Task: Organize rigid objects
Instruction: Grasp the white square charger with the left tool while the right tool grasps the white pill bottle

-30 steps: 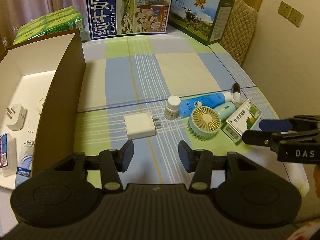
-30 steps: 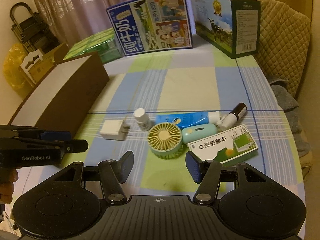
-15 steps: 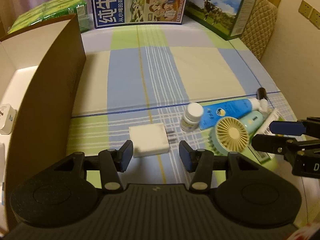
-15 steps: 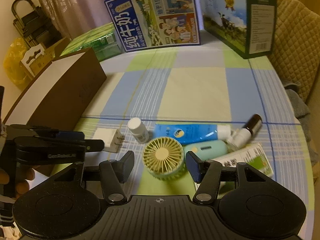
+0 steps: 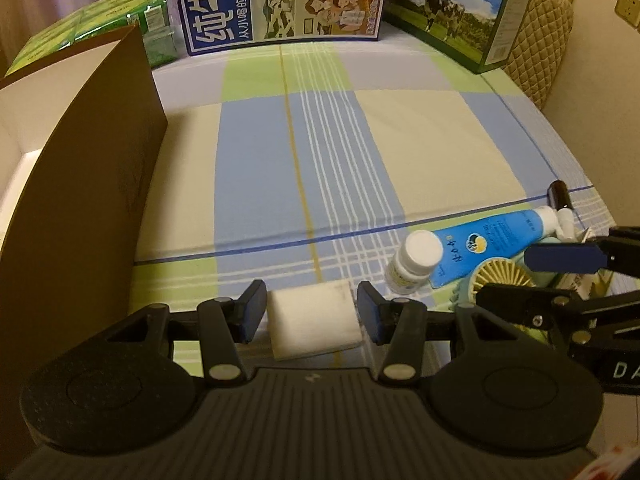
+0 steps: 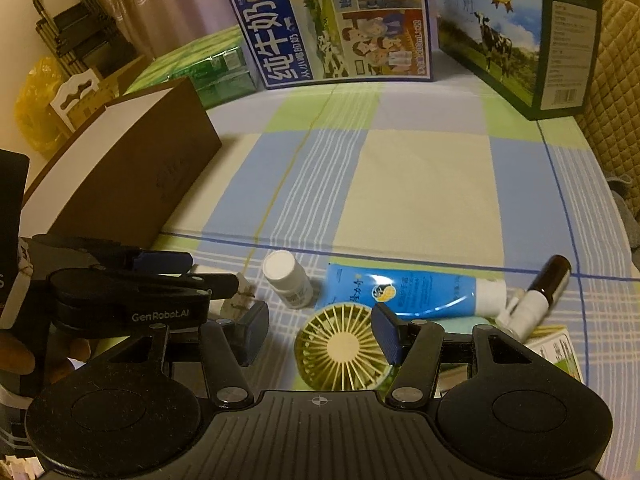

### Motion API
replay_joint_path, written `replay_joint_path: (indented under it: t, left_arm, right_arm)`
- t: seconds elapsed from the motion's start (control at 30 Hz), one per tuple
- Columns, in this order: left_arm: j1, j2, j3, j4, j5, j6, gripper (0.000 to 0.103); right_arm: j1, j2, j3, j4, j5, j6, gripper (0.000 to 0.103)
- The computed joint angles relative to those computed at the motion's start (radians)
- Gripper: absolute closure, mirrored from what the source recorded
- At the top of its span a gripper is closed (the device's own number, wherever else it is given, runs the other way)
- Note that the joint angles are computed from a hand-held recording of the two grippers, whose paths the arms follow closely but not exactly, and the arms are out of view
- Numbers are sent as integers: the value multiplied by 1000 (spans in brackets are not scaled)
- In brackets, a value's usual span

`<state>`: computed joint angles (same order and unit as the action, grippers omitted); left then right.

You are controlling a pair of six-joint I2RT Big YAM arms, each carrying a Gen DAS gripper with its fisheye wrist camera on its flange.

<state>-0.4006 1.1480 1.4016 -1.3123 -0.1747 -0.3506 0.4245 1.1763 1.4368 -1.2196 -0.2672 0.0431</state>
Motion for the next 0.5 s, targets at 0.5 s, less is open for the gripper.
replay_joint_path:
  t: [0.5]
  left_arm:
    - [-19,-36,-50,16,-38,31,50]
  right_arm:
    - [-1,23,1,11,-18,-13,48]
